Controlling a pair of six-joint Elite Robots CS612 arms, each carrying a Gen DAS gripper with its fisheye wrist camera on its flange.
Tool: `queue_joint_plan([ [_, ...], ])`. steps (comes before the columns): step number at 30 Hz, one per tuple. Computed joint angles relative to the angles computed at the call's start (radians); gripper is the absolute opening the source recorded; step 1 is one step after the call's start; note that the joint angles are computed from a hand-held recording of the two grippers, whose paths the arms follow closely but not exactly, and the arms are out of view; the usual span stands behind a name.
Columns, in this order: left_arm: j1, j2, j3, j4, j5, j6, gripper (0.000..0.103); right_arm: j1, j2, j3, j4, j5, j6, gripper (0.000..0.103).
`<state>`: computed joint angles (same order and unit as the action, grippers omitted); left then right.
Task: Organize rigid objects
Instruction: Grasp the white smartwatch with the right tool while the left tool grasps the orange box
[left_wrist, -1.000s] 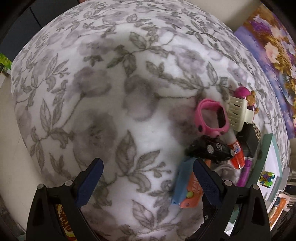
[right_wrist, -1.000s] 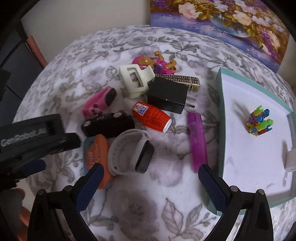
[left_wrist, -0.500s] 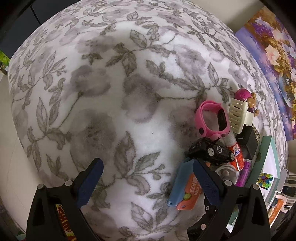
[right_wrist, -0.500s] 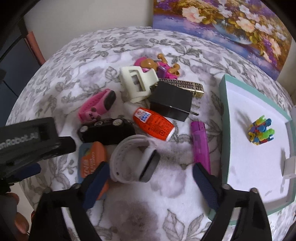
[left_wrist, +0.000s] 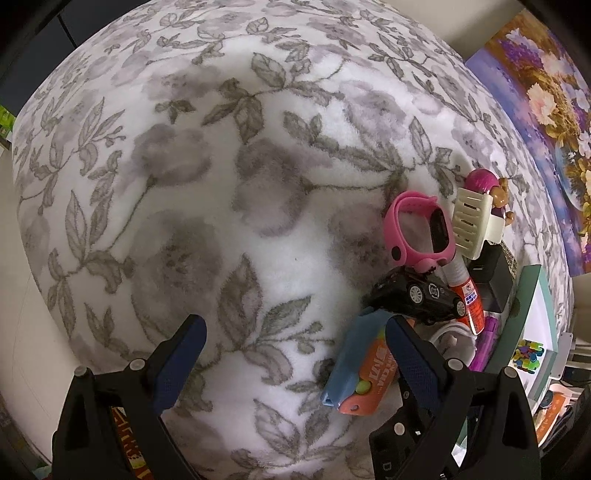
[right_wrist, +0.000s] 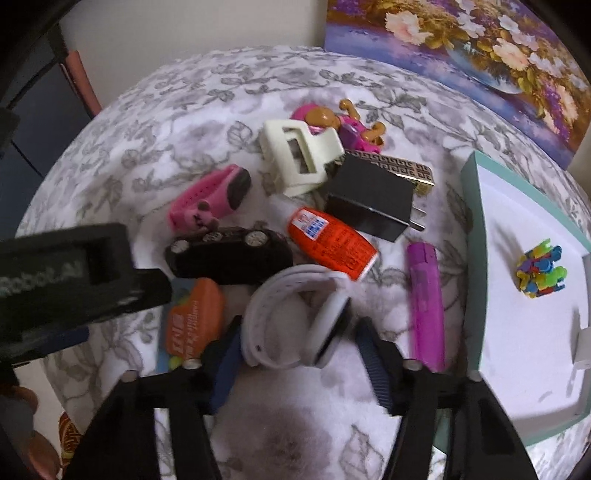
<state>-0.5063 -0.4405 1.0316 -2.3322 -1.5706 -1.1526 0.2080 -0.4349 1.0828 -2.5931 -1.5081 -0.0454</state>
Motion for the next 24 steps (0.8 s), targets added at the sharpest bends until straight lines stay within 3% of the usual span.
queue_joint_plan([
  [11,-0.004,0.001,-0.006,-0.022,-0.016,0.026,0.098,-0.034,-0.039,0.043,0.002,0.075,0.066,0.058],
  [16,-0.013,0.013,-0.036,0.002,-0.017,0.068,0.097,-0.055,-0.074,0.077,-0.002,0.069,0.113,0.058],
  [19,-0.021,0.028,-0.071,0.034,-0.024,0.109,0.091,-0.069,-0.092,0.096,-0.02,0.064,0.139,0.058],
  [24,-0.033,0.059,-0.137,0.114,-0.041,0.172,0.072,-0.085,-0.122,0.136,-0.061,0.032,0.15,0.058],
])
